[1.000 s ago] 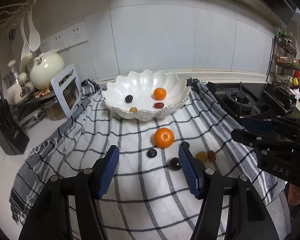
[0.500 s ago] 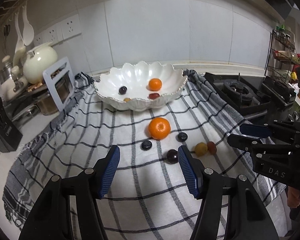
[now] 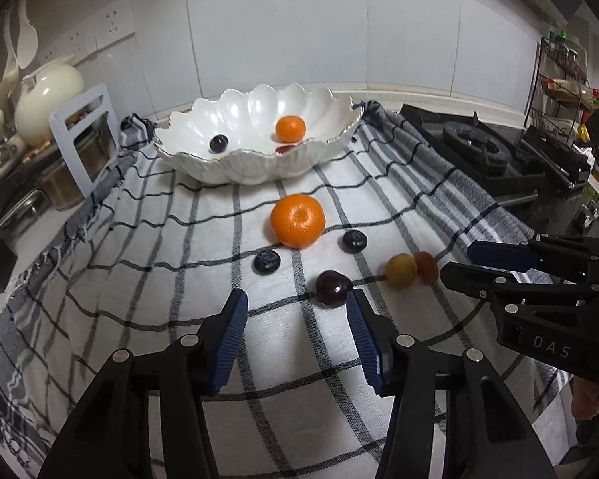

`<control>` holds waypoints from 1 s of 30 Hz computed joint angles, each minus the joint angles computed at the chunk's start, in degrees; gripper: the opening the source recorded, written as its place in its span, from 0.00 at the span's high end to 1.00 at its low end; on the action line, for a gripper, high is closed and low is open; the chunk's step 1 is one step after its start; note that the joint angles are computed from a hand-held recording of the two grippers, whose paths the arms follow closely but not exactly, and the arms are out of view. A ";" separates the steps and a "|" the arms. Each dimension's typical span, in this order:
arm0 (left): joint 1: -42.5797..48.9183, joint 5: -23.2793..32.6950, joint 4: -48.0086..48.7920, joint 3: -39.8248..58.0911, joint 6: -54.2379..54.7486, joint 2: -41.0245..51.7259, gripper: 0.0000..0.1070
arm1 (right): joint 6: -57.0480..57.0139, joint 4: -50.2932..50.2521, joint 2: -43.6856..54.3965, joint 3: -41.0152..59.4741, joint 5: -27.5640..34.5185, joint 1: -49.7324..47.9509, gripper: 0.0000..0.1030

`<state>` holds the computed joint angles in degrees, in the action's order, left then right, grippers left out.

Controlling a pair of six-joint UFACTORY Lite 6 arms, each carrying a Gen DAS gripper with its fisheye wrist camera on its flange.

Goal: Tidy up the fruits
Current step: 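Move the left gripper to the dark plum while the right gripper approaches a red grape, then close the left gripper on the dark plum while the right gripper grasps the red grape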

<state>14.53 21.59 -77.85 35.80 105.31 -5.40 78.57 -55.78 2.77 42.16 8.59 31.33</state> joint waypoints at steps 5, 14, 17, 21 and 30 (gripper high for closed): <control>-1.69 -1.30 -5.50 -0.11 6.16 3.21 0.54 | 8.97 -9.10 2.92 0.66 -0.29 -0.04 0.68; -4.48 -2.66 -12.01 1.87 11.82 8.45 0.57 | 18.50 -18.75 5.76 1.23 -0.60 -0.69 0.71; -5.44 -2.91 -13.45 2.55 13.02 9.61 0.57 | 20.28 -20.73 6.33 1.48 -0.78 -1.06 0.71; -6.70 -3.54 -15.26 3.58 14.43 11.42 0.59 | 21.16 -21.58 7.64 2.51 -0.92 -1.33 0.73; -8.18 -4.05 -18.06 5.12 16.52 14.09 0.62 | 25.73 -26.97 10.27 4.30 -2.49 -2.23 0.75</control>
